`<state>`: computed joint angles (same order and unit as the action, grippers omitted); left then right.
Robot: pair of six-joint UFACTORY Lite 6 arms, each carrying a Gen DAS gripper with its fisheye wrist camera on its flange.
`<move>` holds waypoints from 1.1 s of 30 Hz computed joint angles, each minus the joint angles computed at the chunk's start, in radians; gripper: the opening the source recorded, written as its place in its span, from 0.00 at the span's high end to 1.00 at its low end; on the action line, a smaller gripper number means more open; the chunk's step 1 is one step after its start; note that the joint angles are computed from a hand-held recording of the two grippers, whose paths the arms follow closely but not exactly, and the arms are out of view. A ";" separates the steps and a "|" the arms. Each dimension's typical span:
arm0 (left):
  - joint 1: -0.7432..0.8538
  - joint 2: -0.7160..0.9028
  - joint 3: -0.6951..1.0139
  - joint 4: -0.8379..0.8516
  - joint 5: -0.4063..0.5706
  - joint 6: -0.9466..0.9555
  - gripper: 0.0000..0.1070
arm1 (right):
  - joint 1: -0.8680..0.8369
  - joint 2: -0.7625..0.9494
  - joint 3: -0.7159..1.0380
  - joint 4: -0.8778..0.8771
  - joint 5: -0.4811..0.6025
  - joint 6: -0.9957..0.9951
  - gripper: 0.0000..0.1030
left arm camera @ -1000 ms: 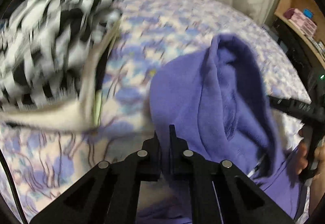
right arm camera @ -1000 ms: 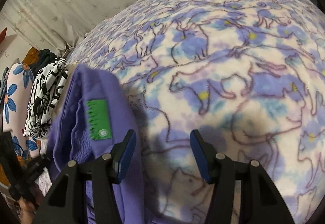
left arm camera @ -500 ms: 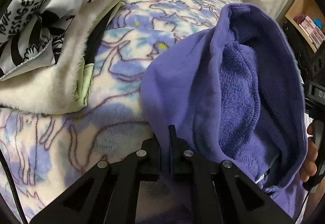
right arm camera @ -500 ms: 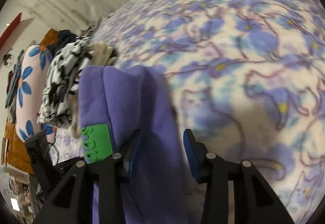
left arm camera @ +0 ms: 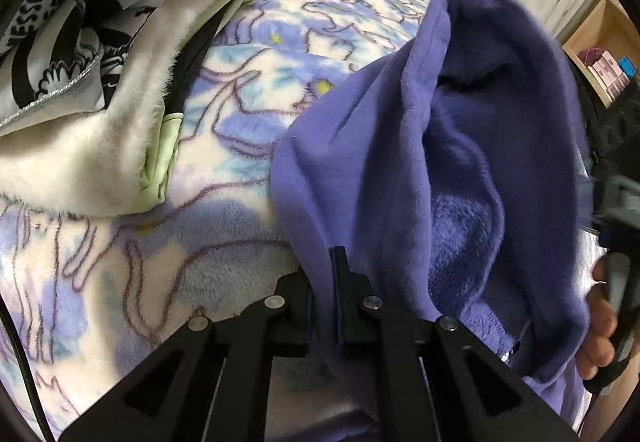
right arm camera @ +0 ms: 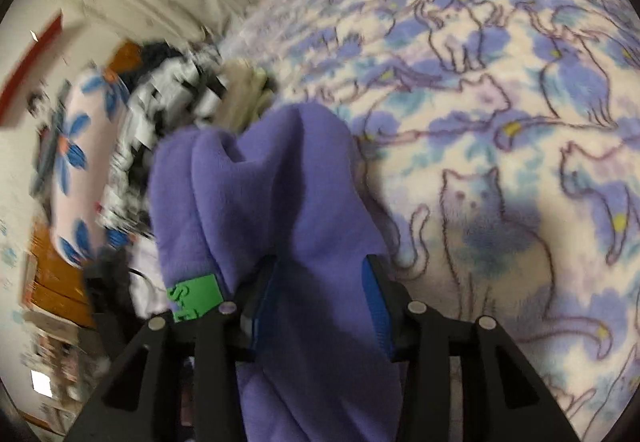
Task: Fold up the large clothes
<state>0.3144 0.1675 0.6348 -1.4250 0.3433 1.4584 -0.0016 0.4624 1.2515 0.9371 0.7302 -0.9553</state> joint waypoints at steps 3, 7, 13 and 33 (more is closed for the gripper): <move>-0.014 0.007 0.006 -0.006 -0.015 0.009 0.95 | 0.061 0.037 0.022 -0.090 -0.101 0.095 0.58; -0.027 0.023 0.025 0.012 -0.023 -0.015 0.95 | 0.086 0.062 0.033 -0.101 -0.148 0.128 0.57; -0.060 0.038 0.058 0.068 -0.050 -0.094 0.95 | 0.138 0.048 -0.002 -0.132 -0.267 0.144 0.89; -0.210 -0.476 -0.061 0.900 -0.099 -0.967 0.95 | -0.303 -0.598 -0.389 0.145 -0.250 -0.306 0.95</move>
<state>0.1042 -0.3088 0.5741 -0.5251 0.2441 0.4912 -0.3042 -0.1356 0.8627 1.0820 0.4800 -1.2612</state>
